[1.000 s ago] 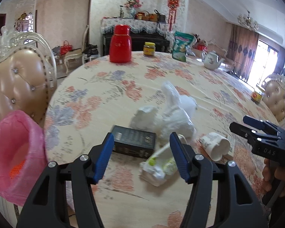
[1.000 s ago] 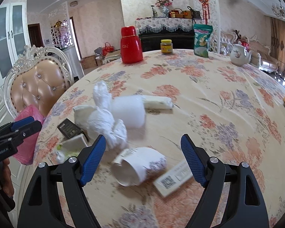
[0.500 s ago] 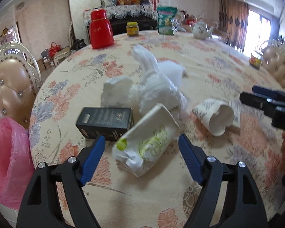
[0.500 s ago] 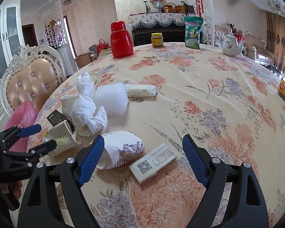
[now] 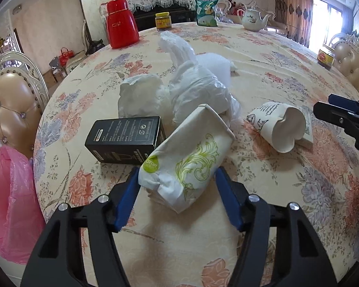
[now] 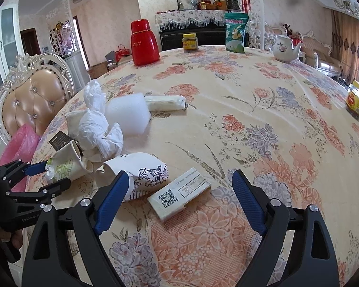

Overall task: Collect trash
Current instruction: 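Grasp the white paper-wrapped packet with the left gripper while the right gripper grasps the white card box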

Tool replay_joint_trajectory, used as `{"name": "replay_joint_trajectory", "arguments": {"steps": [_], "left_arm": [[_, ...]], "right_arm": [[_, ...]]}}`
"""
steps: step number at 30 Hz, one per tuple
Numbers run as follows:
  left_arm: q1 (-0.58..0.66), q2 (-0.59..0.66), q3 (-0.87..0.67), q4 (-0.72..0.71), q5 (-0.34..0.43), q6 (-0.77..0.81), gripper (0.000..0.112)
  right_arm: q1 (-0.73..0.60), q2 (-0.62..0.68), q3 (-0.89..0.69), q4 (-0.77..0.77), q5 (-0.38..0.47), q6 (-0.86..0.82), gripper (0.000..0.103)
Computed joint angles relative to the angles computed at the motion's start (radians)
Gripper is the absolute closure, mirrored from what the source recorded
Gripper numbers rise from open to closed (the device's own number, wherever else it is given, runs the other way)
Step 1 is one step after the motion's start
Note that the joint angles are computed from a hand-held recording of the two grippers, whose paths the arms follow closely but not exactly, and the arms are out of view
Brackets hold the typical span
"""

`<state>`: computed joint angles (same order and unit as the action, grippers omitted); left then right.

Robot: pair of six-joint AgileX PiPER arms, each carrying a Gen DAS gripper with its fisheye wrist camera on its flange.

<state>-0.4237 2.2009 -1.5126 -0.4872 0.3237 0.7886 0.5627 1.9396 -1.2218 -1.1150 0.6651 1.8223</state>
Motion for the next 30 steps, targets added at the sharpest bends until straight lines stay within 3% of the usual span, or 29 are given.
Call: {"name": "replay_joint_trajectory", "arguments": {"steps": [3, 5, 6, 8, 14, 17, 19, 25, 30], "left_arm": [[-0.001, -0.004, 0.001, 0.02, 0.006, -0.018, 0.056], [0.009, -0.005, -0.007, -0.022, 0.035, 0.02, 0.071], [0.014, -0.004, -0.016, -0.038, 0.054, 0.03, 0.088], [0.022, 0.007, -0.035, -0.06, 0.089, 0.045, 0.089], [0.026, 0.004, -0.024, -0.112, 0.097, 0.092, 0.089], [0.029, -0.007, -0.013, -0.164, 0.1, 0.144, 0.078], [0.029, -0.014, -0.003, -0.189, 0.093, 0.169, 0.059], [0.03, -0.022, 0.002, -0.235, 0.068, 0.21, 0.052], [0.029, -0.014, -0.027, -0.262, 0.062, 0.253, 0.046]], "right_arm": [[-0.001, 0.006, -0.006, 0.012, 0.0, -0.013, 0.02], [-0.001, 0.01, -0.009, 0.025, 0.001, -0.021, 0.02], [-0.001, 0.013, -0.012, 0.033, 0.005, -0.028, 0.02], [-0.004, 0.018, -0.017, 0.049, 0.007, -0.04, 0.02], [-0.009, 0.04, -0.043, 0.101, 0.025, -0.091, 0.02], [-0.02, 0.056, -0.061, 0.132, 0.016, -0.123, 0.02], [-0.024, 0.067, -0.074, 0.151, 0.014, -0.146, 0.023], [-0.04, 0.089, -0.099, 0.2, 0.004, -0.193, 0.031], [-0.048, 0.104, -0.12, 0.231, 0.005, -0.228, 0.032]]}}
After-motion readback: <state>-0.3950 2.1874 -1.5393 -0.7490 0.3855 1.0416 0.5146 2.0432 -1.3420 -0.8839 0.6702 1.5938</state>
